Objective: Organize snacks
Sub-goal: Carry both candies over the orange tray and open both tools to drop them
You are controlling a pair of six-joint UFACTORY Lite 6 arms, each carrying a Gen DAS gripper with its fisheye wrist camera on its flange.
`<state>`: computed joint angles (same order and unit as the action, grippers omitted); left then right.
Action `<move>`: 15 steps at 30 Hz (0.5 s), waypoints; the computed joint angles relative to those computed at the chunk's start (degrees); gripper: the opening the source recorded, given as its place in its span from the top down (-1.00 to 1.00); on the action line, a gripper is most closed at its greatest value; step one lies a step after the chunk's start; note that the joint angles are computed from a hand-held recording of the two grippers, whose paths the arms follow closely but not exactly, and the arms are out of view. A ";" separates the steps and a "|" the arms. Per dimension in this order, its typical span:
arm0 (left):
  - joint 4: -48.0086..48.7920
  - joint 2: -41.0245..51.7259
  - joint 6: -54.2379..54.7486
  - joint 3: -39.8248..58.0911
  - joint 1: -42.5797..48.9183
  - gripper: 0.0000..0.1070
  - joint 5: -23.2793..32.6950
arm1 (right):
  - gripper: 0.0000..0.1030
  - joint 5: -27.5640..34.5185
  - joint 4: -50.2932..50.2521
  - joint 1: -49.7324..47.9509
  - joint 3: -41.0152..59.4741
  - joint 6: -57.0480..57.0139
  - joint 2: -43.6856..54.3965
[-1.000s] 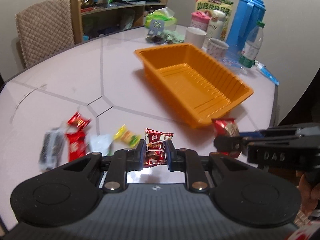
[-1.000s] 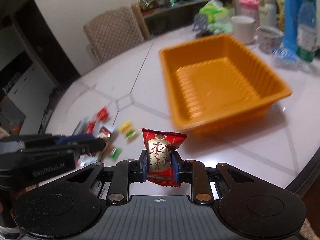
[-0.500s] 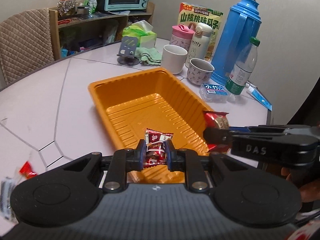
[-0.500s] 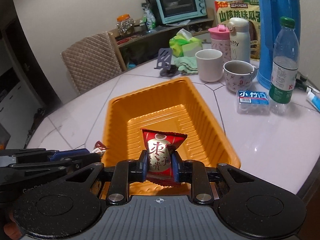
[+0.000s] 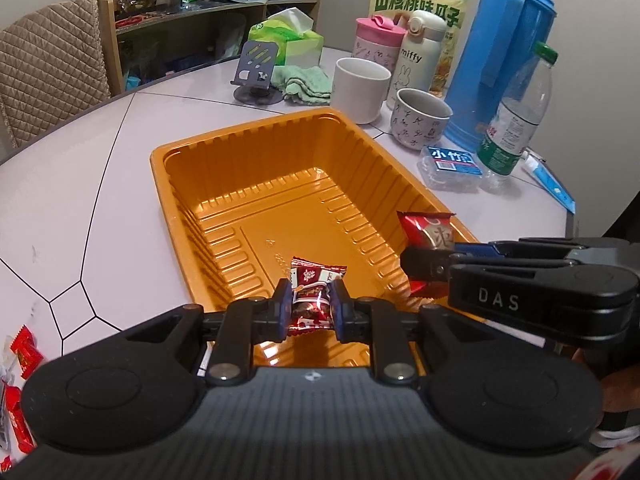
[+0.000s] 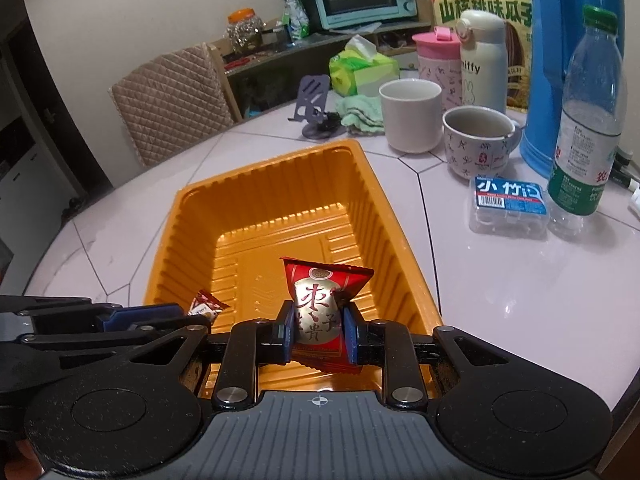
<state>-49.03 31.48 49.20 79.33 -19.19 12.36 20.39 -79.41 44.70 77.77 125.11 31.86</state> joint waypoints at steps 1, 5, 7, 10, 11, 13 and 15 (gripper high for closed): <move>1.61 0.55 -1.87 0.65 -0.19 0.65 -0.31 | 0.52 -0.15 0.25 -0.19 0.08 -0.48 0.21; 5.93 2.24 -7.55 2.83 -0.10 0.52 -0.88 | 0.49 -1.37 -0.46 -0.99 0.43 -0.42 0.54; 5.12 2.58 -7.66 3.38 0.42 0.31 -0.64 | 0.38 -1.47 -2.86 -1.08 -0.13 2.47 0.22; 1.23 2.31 -3.50 3.14 0.89 0.30 -0.70 | -0.09 0.04 -5.49 -0.44 -1.13 5.67 -0.55; 0.86 2.05 -2.85 2.88 0.91 0.29 -0.84 | -0.10 0.48 -6.30 -0.19 -1.59 6.56 -0.92; -0.34 1.23 -1.14 1.94 1.03 0.28 -1.08 | -0.10 0.57 -6.52 0.09 -2.19 7.31 -1.67; -0.71 0.33 -0.72 0.94 1.18 0.28 -1.07 | -0.11 0.80 -6.47 0.45 -2.75 7.65 -2.35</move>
<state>-49.74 31.81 48.48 80.28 -18.00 11.29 21.19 -85.87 45.15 75.02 132.76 29.51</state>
